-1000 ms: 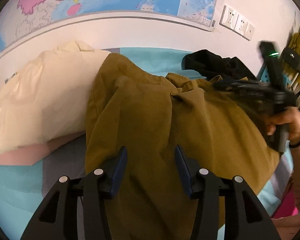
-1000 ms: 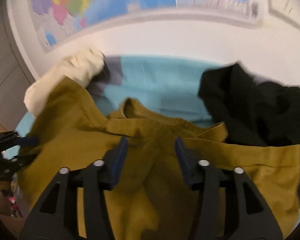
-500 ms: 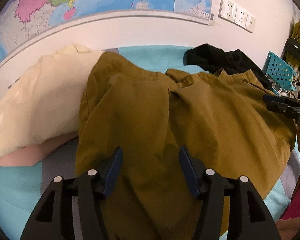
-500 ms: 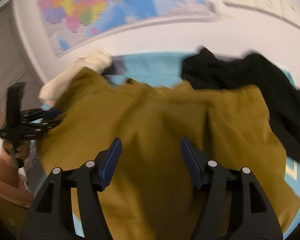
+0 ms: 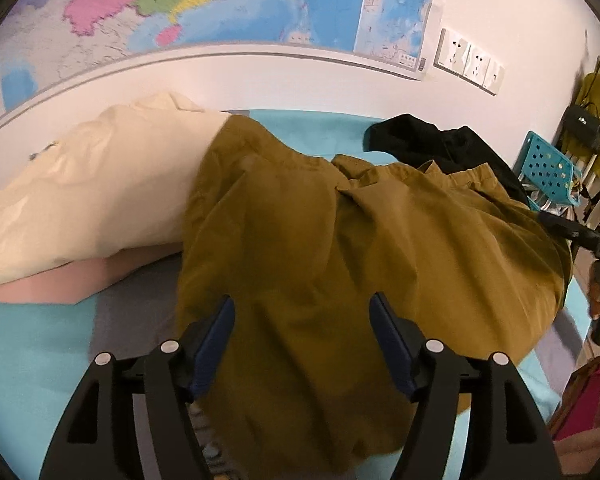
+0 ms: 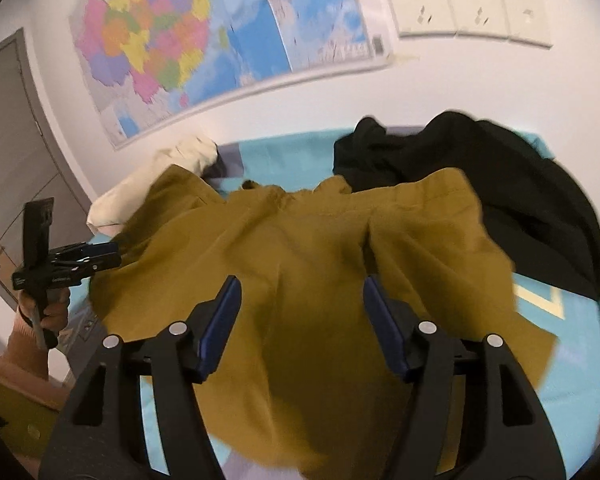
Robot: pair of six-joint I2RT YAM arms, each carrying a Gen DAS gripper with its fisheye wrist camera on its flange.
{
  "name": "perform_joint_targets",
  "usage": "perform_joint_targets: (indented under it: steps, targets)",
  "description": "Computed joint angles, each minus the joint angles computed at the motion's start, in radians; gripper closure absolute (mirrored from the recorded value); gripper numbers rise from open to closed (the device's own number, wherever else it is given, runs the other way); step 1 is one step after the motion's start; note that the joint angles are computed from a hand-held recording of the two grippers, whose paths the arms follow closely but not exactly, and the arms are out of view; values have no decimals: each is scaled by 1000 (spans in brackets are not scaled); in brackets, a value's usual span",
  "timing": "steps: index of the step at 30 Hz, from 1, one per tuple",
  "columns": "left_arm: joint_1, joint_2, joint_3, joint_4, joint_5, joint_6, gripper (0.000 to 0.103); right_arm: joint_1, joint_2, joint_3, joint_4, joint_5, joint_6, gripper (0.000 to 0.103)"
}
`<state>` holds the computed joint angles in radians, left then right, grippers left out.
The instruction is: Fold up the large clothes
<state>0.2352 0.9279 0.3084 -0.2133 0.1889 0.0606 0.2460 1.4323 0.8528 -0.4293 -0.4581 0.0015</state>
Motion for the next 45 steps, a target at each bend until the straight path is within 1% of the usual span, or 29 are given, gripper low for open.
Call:
perform_joint_targets:
  steps: [2, 4, 6, 7, 8, 9, 11, 13, 15, 16, 18, 20, 23, 25, 27, 29, 32, 35, 37, 39, 40, 41, 42, 43, 44, 45]
  targets:
    - [-37, -44, -16, -21, -69, -13, 36, -37, -60, -31, -17, -8, -14, 40]
    - [-60, -77, -26, -42, -94, -20, 36, -85, -89, -61, -26, -26, -28, 40]
    - [-92, -97, -38, -45, -122, -37, 35, -124, -63, -87, -14, -2, -15, 40]
    - [-115, -101, -45, -39, -146, -48, 35, -134, -40, -95, -8, 8, -17, 42]
    - [-128, -93, -49, -27, -159, -55, 35, -151, -3, -108, 5, 1, -19, 44]
    - [-139, -88, -53, -20, -168, -62, 35, -173, 28, -126, 35, -32, 1, 44]
    - [-158, -70, -58, -7, -191, -77, 35, -190, 48, -153, 93, -67, 39, 44]
    - [-178, -72, -64, -1, -216, -86, 35, -178, 33, -160, 105, -46, 61, 44]
    - [-190, -78, -64, -7, -232, -93, 35, -159, 13, -158, 94, -17, 74, 44]
    - [-192, -86, -64, -12, -234, -96, 34, -141, -10, -151, 78, 7, 76, 42]
    - [-189, -105, -65, -26, -228, -100, 33, -120, -65, -148, 64, 22, 88, 42]
    - [-194, -134, -70, -44, -234, -104, 33, -113, -125, -138, 45, 5, 88, 42]
    - [-190, -171, -72, -72, -224, -110, 31, -54, -205, -121, 16, 16, 79, 39]
    - [-187, -188, -75, -84, -220, -113, 30, 18, -236, -105, 3, 35, 71, 38]
    - [-176, -212, -78, -101, -212, -116, 29, 113, -235, -88, 0, 52, 61, 37]
    - [-147, -245, -83, -127, -180, -111, 28, 212, -215, -75, 8, 86, 52, 34]
    - [-104, -290, -89, -159, -140, -100, 27, 351, -160, -56, 24, 135, 28, 33]
    - [-56, -344, -96, -201, -95, -79, 27, 447, -80, -38, 57, 163, 26, 33]
    - [-53, -368, -104, -212, -90, -64, 27, 474, -28, -40, 87, 156, 32, 33]
    - [-61, -358, -120, -187, -97, -51, 27, 498, 34, -41, 108, 173, 42, 33]
    - [-48, -324, -136, -145, -83, -38, 27, 506, 74, -35, 108, 198, 43, 33]
    - [-34, -263, -147, -93, -79, -38, 27, 510, 105, -37, 117, 207, 47, 32]
    - [-27, -203, -150, -55, -85, -45, 27, 501, 134, -41, 141, 186, 65, 31]
    - [-8, -163, -161, -18, -69, -45, 27, 495, 142, -43, 153, 170, 88, 31]
    - [4, -174, -168, -15, -54, -43, 27, 489, 136, -43, 151, 163, 96, 31]
    - [9, -206, -171, -35, -52, -39, 27, 492, 121, -35, 137, 168, 99, 32]
